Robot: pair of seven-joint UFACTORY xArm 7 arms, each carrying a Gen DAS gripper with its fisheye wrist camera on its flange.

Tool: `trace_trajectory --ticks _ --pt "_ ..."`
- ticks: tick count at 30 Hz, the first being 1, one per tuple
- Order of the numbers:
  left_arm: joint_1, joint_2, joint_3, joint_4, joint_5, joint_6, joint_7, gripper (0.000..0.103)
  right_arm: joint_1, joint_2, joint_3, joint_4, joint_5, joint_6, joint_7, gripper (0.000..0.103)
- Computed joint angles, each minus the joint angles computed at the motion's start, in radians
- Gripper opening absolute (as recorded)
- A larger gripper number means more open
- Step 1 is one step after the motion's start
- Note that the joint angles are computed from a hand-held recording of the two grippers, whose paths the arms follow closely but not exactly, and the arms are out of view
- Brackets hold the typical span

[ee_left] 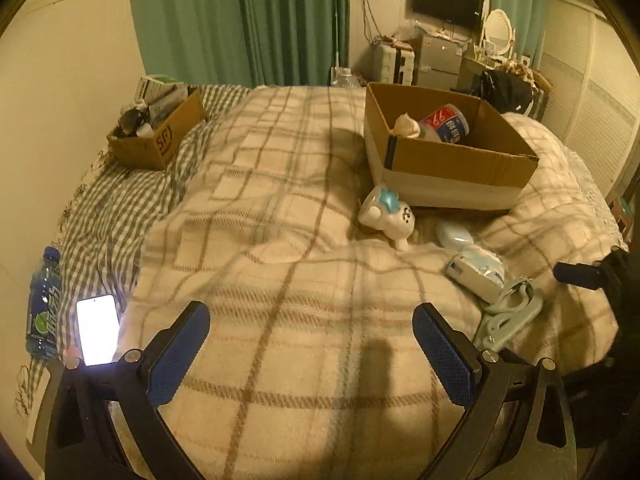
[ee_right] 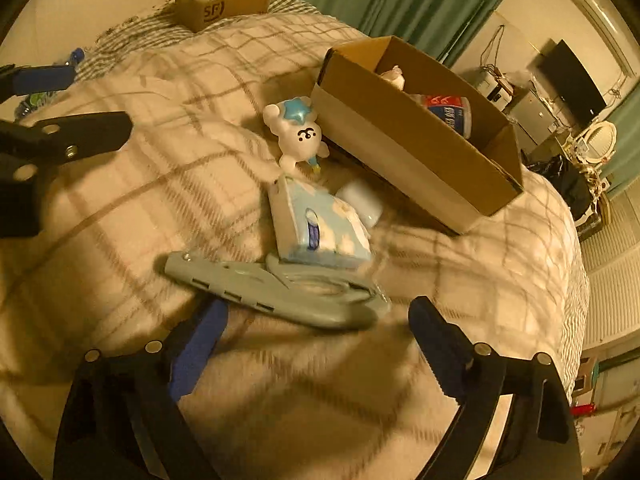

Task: Organize objects
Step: 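Grasp the grey-green clip with the right tool while the left tool grasps the tissue pack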

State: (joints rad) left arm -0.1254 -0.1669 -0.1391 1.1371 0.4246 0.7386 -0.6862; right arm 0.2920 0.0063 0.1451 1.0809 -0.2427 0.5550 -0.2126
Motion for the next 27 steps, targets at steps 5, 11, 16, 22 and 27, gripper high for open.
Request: trace_trajectory --ticks 5,11,16,22,27 --pt "-0.001 0.012 0.006 0.009 -0.012 0.006 0.006 0.103 0.013 0.069 0.005 0.058 0.024 0.030 -0.028 0.046" --pt "-0.007 0.024 0.001 0.028 0.003 0.027 0.015 0.103 -0.003 -0.003 -0.007 0.025 0.145 -0.022 -0.081 0.017" --pt "-0.027 0.067 -0.002 0.079 0.006 0.022 0.032 0.103 -0.028 -0.040 -0.029 0.055 0.334 -0.045 -0.166 0.008" --pt "-0.073 0.172 0.003 0.190 -0.028 0.002 0.074 0.103 -0.066 -0.022 -0.049 0.131 0.409 -0.052 -0.170 0.008" --pt "-0.131 0.308 0.017 0.328 -0.036 0.039 0.122 0.103 -0.097 0.031 -0.055 0.194 0.422 -0.054 -0.156 0.008"
